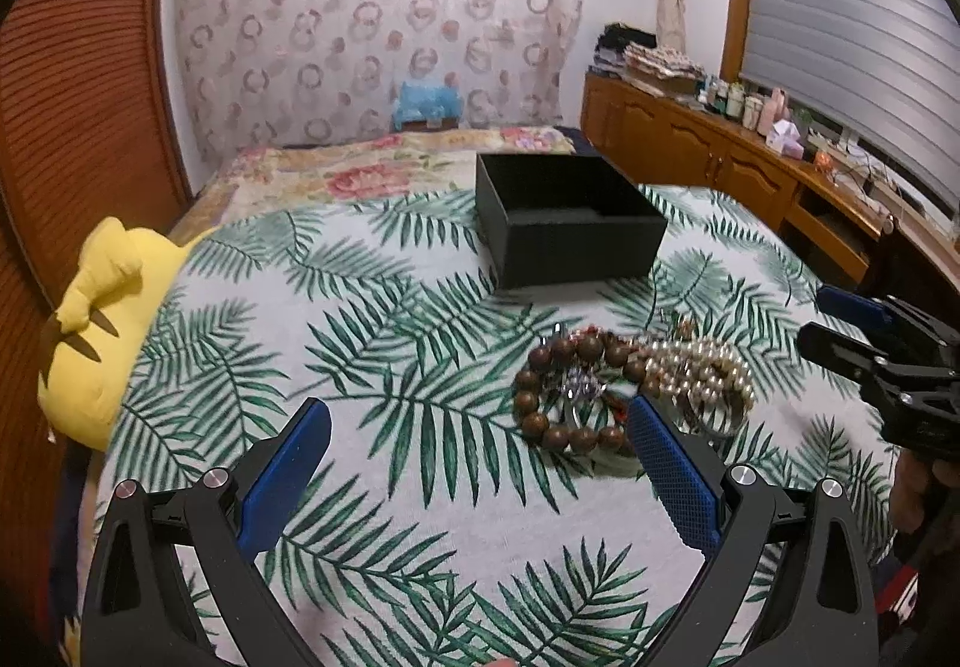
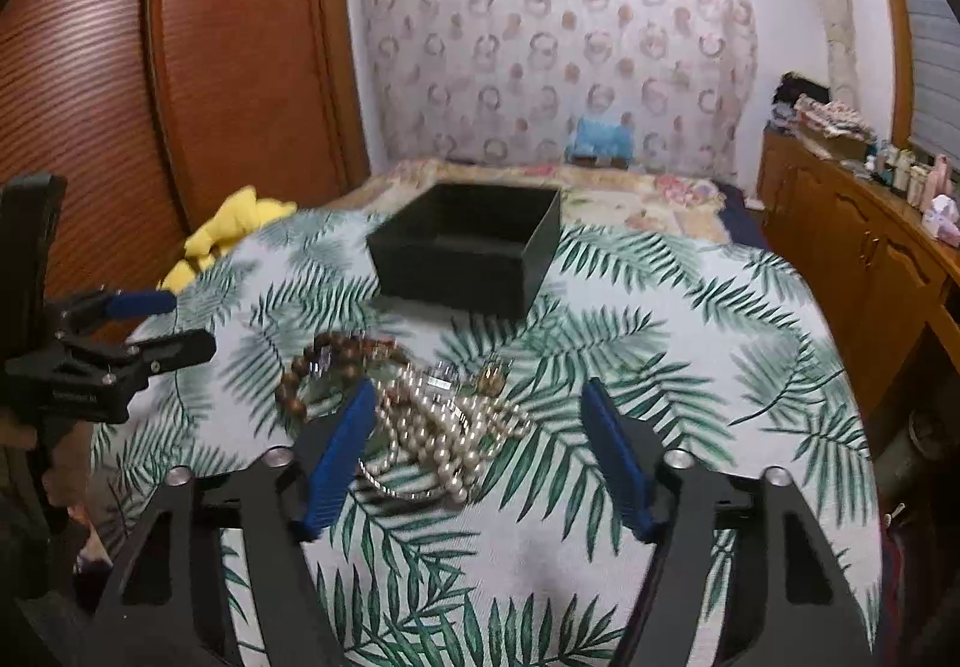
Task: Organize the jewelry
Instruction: 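Lower the right gripper onto the pearl necklace and close it, then lift the pearl necklace with the right gripper while the left gripper grasps the brown bead bracelet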
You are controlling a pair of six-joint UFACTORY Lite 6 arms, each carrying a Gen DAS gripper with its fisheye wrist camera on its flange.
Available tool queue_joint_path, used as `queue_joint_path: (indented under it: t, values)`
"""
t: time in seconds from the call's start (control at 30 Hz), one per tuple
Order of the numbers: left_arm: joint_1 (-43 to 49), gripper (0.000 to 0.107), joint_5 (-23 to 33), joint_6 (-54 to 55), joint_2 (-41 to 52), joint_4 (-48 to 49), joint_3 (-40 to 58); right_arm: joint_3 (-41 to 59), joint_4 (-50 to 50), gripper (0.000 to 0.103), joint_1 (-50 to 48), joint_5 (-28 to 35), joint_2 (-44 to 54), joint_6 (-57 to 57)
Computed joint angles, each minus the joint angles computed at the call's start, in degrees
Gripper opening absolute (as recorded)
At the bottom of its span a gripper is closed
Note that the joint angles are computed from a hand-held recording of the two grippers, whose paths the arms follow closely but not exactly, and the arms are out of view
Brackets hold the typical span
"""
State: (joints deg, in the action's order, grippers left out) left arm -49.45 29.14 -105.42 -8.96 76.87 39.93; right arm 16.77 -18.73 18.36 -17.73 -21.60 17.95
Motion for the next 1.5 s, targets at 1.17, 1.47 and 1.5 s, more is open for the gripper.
queue_joint_path:
  t: [1.17,1.47,1.5]
  values:
    - [13.49,0.061,-21.99,1.04,11.19,5.55,5.18,20.05,-28.58,0.009,0.46,3.09,24.37,19.00]
    - [15.91,0.033,-24.55,23.35,16.80,-14.66,10.51,16.32,-41.20,0.009,-3.15,2.84,13.56,30.35]
    - [16.06,0.032,-24.54,27.18,17.67,-18.22,11.29,16.00,-42.12,0.009,-3.11,3.17,12.31,31.27]
